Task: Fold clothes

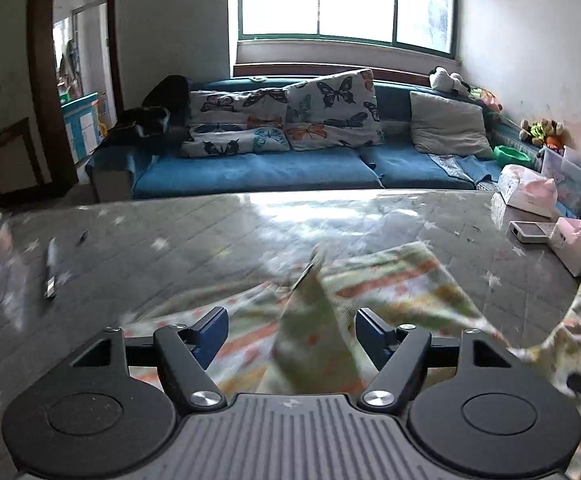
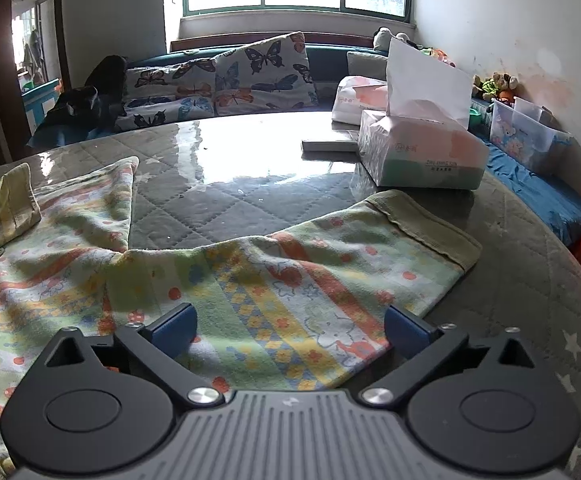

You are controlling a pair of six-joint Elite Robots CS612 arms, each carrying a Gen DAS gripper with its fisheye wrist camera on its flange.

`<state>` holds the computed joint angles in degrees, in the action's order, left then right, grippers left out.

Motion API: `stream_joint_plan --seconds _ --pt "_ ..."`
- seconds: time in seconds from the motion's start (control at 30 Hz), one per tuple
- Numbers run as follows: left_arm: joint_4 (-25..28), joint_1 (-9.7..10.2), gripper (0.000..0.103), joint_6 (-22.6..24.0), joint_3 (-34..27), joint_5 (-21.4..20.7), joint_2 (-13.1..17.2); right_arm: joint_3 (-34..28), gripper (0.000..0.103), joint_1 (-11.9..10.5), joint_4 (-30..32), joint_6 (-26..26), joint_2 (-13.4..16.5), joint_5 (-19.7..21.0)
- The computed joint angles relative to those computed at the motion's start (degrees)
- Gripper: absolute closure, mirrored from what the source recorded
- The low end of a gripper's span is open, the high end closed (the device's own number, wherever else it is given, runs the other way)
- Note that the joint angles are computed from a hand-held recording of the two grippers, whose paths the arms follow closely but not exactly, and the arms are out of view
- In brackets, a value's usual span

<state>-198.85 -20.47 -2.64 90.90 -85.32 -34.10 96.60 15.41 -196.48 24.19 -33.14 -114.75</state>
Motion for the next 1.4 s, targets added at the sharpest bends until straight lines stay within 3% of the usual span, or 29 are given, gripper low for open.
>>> stream_joint_plan --seconds 0.13,0.27,0.3,0.33,0.4,0.43,0.5,0.7,0.97,1.4 --pt "3.1 -0.99 0.025 0.5 -4.1 3.7 2.1 -0.1 0.000 0.0 -1.4 -0.3 0.5 -0.2" --pt "6.2 -1.04 0.029 0.4 -7.1 4.4 3.8 -0.1 0.000 0.0 -2.2 -0.4 0.6 -0.1" --pt "7.0 -0.98 0.039 0.2 -7.7 4.4 4.1 -0.1 0.000 0.0 -2.2 -0.4 0.7 -0.1" --pt "8.0 -0.80 0.058 0.0 -8.0 3.8 4.2 -0.1 0.000 0.0 -2.2 -0.4 0.7 -0.1" --pt "9.9 -0.25 0.085 -1.0 -8.4 1.8 4.2 -0.1 0.000 0.0 -2.3 -0.4 0.7 -0.1" --pt "9.6 0.01 0.093 -1.4 -8.1 1.2 4.1 -0.1 0.000 0.0 -2.3 -0.4 0.7 -0.1" --pt "8.5 0.50 0.097 -2.1 -7.3 0.2 3.7 -0.2 0.000 0.1 -2.2 -0.5 0.7 -0.3" --pt "-0.3 1.80 0.100 -3.2 -1.4 0.2 0.9 0.1 0.000 0.4 -2.4 -2.5 0.5 -0.4" --pt "-8.7 4.36 0.101 -7.2 6.6 2.0 -2.7 0.7 0.000 2.1 -5.1 -9.4 -0.7 0.8" --pt "-15.2 8.25 0.101 -15.2 15.8 5.6 -5.3 1.1 0.000 5.4 -7.4 -22.8 -1.3 10.6"
